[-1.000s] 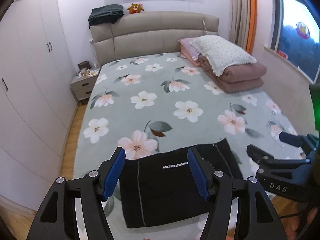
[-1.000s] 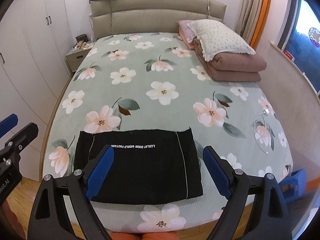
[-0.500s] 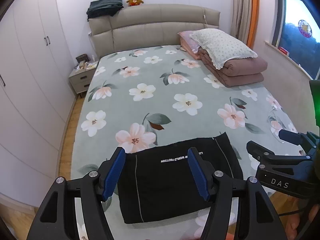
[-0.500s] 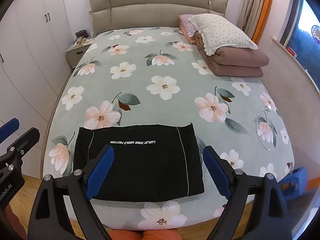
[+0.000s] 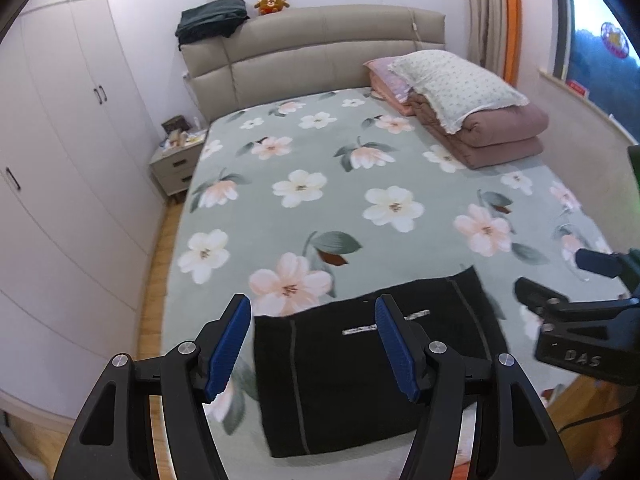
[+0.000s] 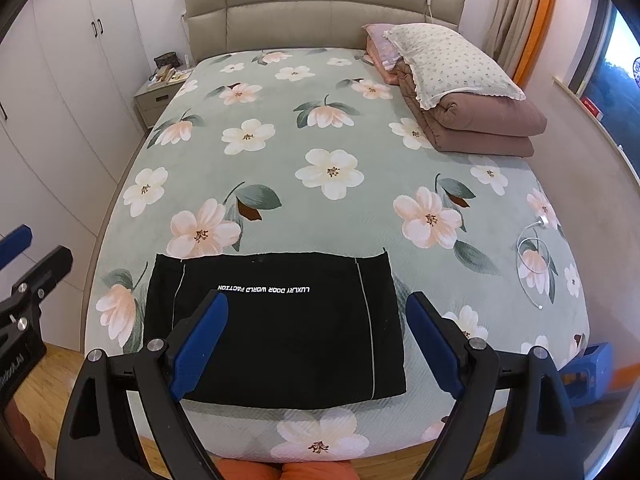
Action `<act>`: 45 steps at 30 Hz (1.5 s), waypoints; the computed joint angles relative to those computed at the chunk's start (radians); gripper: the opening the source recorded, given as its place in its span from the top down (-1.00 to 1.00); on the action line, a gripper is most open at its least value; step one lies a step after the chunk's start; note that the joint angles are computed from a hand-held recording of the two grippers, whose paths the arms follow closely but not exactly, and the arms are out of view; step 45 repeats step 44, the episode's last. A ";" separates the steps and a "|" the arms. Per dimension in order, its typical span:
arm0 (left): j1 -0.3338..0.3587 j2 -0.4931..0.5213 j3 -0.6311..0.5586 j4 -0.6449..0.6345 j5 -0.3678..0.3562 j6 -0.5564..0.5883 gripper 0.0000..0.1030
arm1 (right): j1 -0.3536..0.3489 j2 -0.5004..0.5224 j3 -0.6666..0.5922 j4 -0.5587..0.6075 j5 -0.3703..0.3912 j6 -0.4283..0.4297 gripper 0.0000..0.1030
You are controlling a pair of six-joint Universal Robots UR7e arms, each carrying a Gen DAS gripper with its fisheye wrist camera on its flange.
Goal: Fold large clothes
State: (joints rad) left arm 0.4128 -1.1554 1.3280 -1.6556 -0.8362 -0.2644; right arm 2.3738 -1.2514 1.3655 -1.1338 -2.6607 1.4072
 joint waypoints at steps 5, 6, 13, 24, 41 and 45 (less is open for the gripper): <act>0.016 0.036 -0.052 0.037 0.000 -0.045 -0.28 | -0.029 -0.020 0.018 -0.063 0.008 -0.086 -0.78; 0.019 0.043 -0.060 0.043 -0.002 -0.055 -0.28 | -0.035 -0.023 0.022 -0.076 0.009 -0.099 -0.78; 0.028 0.084 -0.097 0.087 0.028 -0.085 -0.28 | -0.067 -0.036 0.034 -0.138 0.017 -0.179 -0.78; 0.048 0.144 -0.163 0.111 0.017 -0.111 -0.28 | -0.104 -0.049 0.039 -0.197 0.021 -0.259 -0.78; 0.054 0.171 -0.150 -0.008 0.049 -0.069 -0.28 | -0.153 -0.071 0.039 -0.258 0.020 -0.359 -0.78; 0.052 0.165 -0.137 -0.032 0.037 -0.007 -0.28 | -0.156 -0.078 0.048 -0.250 0.033 -0.337 -0.78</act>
